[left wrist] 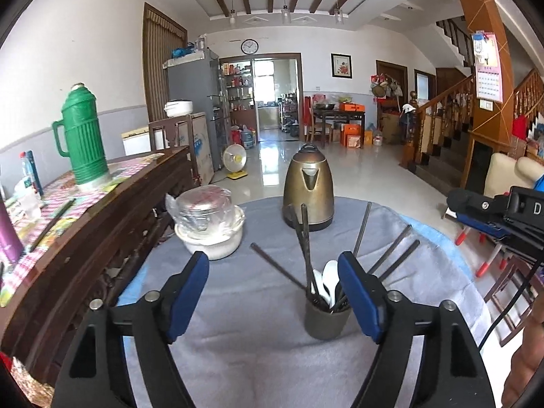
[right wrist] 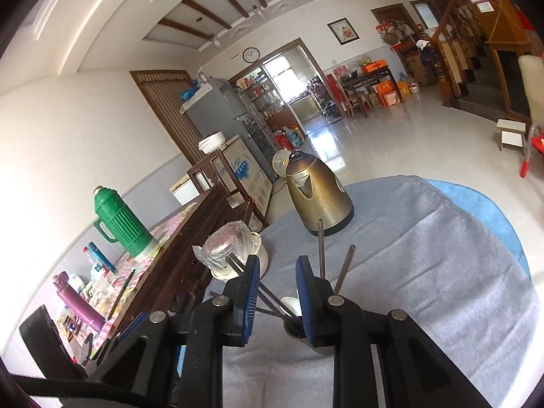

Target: Organize utensils

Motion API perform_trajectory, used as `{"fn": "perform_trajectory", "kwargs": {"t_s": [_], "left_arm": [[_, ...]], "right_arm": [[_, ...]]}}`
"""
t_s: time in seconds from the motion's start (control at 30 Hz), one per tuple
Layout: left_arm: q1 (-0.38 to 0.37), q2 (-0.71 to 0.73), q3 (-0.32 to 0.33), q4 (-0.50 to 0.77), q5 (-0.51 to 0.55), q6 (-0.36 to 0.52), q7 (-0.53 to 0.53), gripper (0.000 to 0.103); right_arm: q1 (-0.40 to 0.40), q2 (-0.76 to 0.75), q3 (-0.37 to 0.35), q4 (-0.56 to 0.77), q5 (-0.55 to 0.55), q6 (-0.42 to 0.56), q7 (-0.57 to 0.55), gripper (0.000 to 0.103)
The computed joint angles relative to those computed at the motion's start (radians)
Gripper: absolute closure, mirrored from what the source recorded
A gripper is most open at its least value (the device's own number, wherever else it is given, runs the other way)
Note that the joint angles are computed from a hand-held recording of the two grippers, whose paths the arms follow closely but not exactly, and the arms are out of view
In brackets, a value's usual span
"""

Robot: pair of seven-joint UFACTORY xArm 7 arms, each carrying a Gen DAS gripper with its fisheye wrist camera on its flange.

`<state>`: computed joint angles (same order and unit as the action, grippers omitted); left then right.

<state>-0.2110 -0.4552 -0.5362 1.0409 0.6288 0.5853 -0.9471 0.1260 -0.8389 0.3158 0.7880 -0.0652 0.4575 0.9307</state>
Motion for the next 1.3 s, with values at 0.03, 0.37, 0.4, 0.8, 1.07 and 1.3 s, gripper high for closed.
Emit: {"fn": "perform_trajectory", "kwargs": {"t_s": [0.03, 0.37, 0.4, 0.8, 1.07, 1.3], "left_arm": [[-0.006, -0.019, 0.002, -0.009, -0.003, 0.013, 0.002, 0.023], [-0.025, -0.194, -0.015, -0.074, -0.102, 0.123, 0.058, 0.013], [-0.021, -0.208, -0.023, -0.077, -0.111, 0.137, 0.060, 0.013], [0.015, -0.337, -0.129, -0.094, -0.180, 0.294, 0.072, 0.004], [0.009, -0.390, -0.159, -0.100, -0.229, 0.330, 0.074, 0.004], [0.001, -0.451, -0.156, -0.121, -0.266, 0.354, 0.083, 0.004]], "right_arm": [[0.001, -0.018, 0.005, -0.003, 0.002, 0.014, 0.008, 0.079], [0.008, -0.165, 0.073, -0.029, -0.012, 0.164, 0.066, 0.053], [0.007, -0.179, 0.079, -0.032, -0.015, 0.178, 0.071, 0.046], [0.059, -0.338, 0.136, -0.069, -0.032, 0.369, 0.051, 0.046], [0.089, -0.435, 0.159, -0.101, -0.018, 0.448, 0.038, 0.046], [0.112, -0.473, 0.182, -0.099, 0.008, 0.488, 0.026, 0.046]]}}
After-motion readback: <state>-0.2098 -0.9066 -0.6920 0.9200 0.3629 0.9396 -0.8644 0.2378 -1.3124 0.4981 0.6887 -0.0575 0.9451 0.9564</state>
